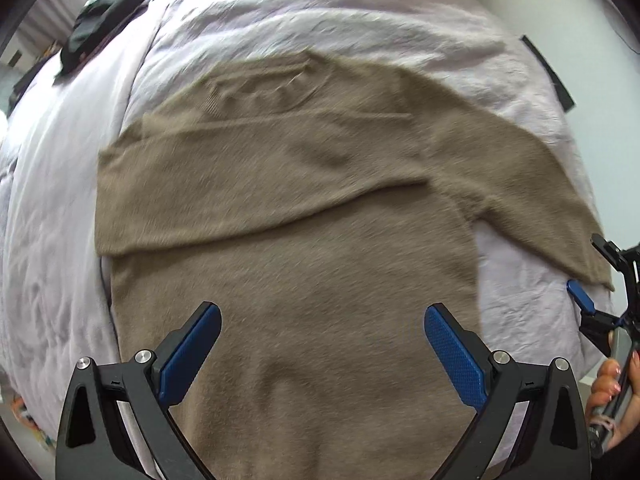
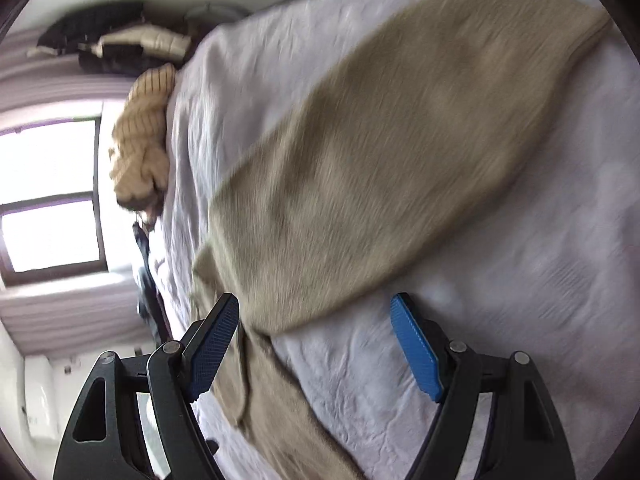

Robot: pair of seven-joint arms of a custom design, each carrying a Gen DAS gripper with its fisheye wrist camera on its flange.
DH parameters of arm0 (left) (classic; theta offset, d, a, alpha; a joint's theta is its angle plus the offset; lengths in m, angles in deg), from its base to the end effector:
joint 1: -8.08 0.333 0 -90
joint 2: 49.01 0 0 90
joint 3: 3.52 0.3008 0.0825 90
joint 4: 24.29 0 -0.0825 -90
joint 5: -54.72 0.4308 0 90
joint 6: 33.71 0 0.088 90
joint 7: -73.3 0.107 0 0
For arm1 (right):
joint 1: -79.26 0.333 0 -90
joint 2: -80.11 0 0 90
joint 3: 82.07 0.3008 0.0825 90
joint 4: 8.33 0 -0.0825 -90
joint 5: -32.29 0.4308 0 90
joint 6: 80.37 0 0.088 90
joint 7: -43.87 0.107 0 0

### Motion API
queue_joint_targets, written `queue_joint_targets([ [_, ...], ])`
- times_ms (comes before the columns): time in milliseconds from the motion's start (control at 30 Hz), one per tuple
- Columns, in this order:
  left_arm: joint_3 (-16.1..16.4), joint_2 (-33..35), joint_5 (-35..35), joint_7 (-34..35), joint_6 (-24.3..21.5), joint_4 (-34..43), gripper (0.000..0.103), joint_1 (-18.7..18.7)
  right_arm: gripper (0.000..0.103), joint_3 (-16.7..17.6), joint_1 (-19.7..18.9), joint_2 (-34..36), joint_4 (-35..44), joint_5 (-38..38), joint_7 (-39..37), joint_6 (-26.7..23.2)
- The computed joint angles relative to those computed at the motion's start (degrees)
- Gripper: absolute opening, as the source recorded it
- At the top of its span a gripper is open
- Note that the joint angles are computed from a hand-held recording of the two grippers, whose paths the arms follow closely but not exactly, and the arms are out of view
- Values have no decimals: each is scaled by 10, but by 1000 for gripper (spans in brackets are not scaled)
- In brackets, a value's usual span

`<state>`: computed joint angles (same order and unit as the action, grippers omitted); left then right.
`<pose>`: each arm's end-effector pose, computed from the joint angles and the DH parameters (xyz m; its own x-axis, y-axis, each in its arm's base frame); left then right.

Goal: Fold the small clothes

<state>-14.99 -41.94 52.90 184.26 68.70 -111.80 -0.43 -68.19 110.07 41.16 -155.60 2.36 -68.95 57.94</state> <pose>0.6180 -0.2202 0.5768 -0.6495 -0.7604 0.0029 -0.7521 0.6419 -0.1493 0.3147 0.3119 0.5057 -0.7274 0.0998 -0.6789 0.0664 0.9950 0.0751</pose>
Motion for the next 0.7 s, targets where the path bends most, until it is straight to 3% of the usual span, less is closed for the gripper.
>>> queue_joint_targets([
  [300, -12, -2, -51, 17, 12, 24, 102, -11, 81, 45, -21, -77, -53, -36, 145, -58],
  [633, -20, 46, -53, 13, 36, 85, 102, -25, 81, 58, -34, -111, -94, -102, 259, -52],
  [667, -19, 47, -49, 14, 38, 81, 102, -25, 79, 60, -37, -114, -98, -110, 272, -48],
  [700, -19, 46, -45, 17, 41, 75, 102, -24, 69, 65, -44, -116, -100, -121, 289, -44],
])
